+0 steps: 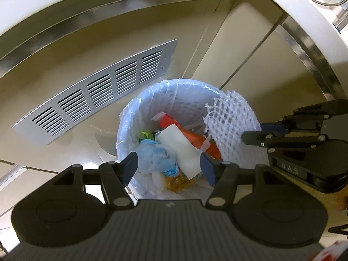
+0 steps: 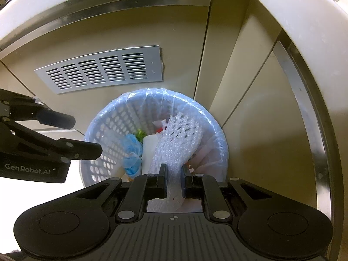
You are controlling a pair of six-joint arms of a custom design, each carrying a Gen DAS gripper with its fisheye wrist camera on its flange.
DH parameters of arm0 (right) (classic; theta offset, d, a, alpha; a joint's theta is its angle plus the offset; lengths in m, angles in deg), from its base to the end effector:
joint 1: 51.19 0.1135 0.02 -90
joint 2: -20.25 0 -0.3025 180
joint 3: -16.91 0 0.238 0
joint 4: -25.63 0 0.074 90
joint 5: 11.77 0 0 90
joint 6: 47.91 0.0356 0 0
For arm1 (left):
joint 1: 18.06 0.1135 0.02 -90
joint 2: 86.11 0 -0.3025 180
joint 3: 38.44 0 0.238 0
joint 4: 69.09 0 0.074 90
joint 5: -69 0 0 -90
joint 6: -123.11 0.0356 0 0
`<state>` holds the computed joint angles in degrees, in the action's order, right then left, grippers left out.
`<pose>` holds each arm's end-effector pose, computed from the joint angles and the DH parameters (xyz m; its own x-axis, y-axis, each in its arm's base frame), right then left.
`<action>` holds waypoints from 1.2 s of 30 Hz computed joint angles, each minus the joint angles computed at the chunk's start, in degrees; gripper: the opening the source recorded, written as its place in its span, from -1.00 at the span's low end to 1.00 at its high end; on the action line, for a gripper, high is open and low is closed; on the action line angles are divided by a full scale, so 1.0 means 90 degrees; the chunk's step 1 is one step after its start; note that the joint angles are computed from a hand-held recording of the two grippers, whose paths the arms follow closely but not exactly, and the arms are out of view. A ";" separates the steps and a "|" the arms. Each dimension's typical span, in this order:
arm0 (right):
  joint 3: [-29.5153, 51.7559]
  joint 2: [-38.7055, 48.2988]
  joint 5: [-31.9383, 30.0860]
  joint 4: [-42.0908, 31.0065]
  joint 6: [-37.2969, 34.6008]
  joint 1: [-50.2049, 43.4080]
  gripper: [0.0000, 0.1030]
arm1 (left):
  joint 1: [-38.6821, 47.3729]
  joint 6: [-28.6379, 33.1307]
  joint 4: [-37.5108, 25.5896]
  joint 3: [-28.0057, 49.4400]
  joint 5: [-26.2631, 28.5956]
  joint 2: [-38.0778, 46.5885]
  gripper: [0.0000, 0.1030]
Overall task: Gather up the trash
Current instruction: 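Open both tools to drop the cup and foam net into the wastebasket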
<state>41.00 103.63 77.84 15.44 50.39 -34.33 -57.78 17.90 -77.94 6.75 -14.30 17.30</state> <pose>0.1388 0.0423 0.1067 -0.9291 -0.1307 -0.3459 -0.1599 0.9855 0.0569 0.1959 -0.1681 0.1047 -0.8593 0.3751 -0.3478 0.4603 0.8635 -0.2059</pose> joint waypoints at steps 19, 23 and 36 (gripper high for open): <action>-0.0002 -0.0330 -0.0103 -0.0151 -0.0052 -0.0106 -0.52 | -0.0135 -0.0203 -0.0277 -0.0016 -0.0101 -0.0375 0.15; -0.0050 -0.0559 -0.0158 -0.0177 0.0073 -0.0247 0.21 | -0.0122 -0.0186 -0.0304 -0.0007 -0.0122 -0.0403 0.15; 0.0388 -0.1536 -0.0020 -0.1328 0.0288 -0.0105 0.21 | -0.0130 -0.0017 -0.0619 0.0005 -0.0254 -0.0950 0.15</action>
<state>44.49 89.81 77.65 3.49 52.99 -35.27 -58.94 17.75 -83.52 6.79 -16.58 8.75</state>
